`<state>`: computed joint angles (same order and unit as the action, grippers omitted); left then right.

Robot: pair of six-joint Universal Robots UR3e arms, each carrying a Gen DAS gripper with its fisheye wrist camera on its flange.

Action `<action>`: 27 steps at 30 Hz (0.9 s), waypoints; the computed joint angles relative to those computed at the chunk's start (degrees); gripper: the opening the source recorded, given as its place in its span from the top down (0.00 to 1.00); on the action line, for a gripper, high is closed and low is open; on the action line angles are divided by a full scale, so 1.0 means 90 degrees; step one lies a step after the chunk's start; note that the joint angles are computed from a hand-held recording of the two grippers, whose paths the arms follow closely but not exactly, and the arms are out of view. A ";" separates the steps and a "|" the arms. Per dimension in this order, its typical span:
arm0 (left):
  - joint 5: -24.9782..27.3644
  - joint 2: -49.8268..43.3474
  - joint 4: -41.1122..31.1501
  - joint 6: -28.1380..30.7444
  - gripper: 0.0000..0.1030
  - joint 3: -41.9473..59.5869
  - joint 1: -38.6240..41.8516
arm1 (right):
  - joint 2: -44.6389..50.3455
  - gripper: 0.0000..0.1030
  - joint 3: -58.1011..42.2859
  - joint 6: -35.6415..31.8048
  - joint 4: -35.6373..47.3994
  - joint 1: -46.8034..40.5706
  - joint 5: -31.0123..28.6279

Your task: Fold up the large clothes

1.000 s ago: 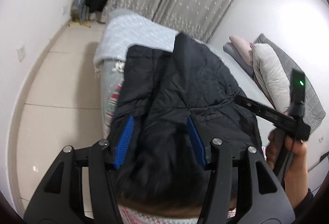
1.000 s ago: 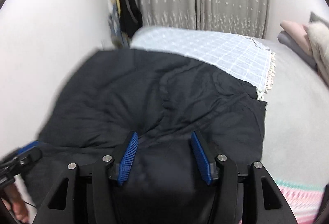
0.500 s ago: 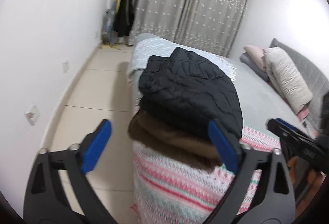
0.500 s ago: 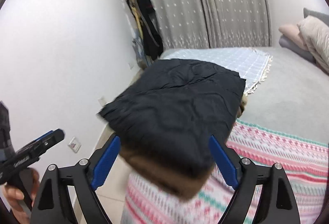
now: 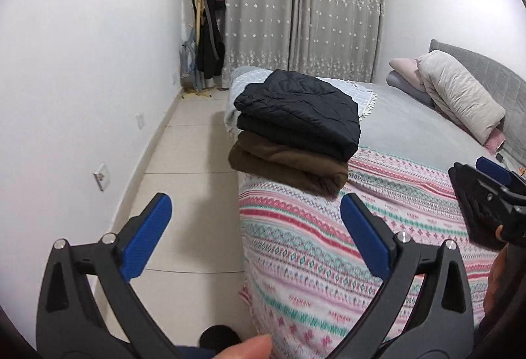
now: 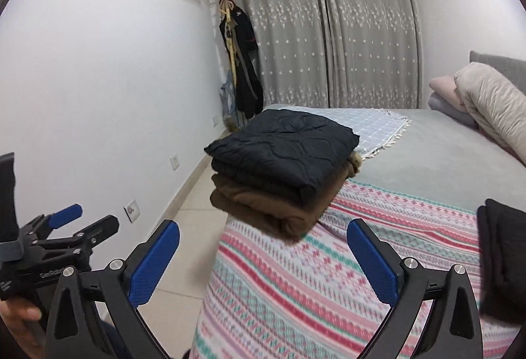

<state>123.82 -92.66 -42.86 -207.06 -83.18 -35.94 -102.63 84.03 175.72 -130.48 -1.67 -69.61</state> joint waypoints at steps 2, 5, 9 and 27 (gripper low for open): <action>0.0433 0.0040 -0.0092 -0.0067 0.01 0.0003 -0.0331 | -0.0461 0.00 0.0405 0.0132 -0.0093 0.0078 -0.0238; 0.1081 0.0000 -0.0267 -0.0288 0.01 0.0127 -0.0728 | -0.0871 0.00 0.0793 0.0338 -0.0280 0.0154 -0.0450; 0.1432 -0.0146 -0.0334 -0.0248 0.01 0.0409 -0.0909 | -0.1253 0.00 0.0897 0.0532 0.0135 0.0208 -0.0493; 0.0609 -0.0863 -0.0730 -0.0059 0.01 0.1587 -0.0503 | -0.0658 0.00 0.0162 0.1102 0.0308 0.0916 -0.1695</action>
<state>129.30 -100.43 -49.43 -207.60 -68.90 -40.46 -108.56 85.50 185.64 -127.70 6.57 -84.86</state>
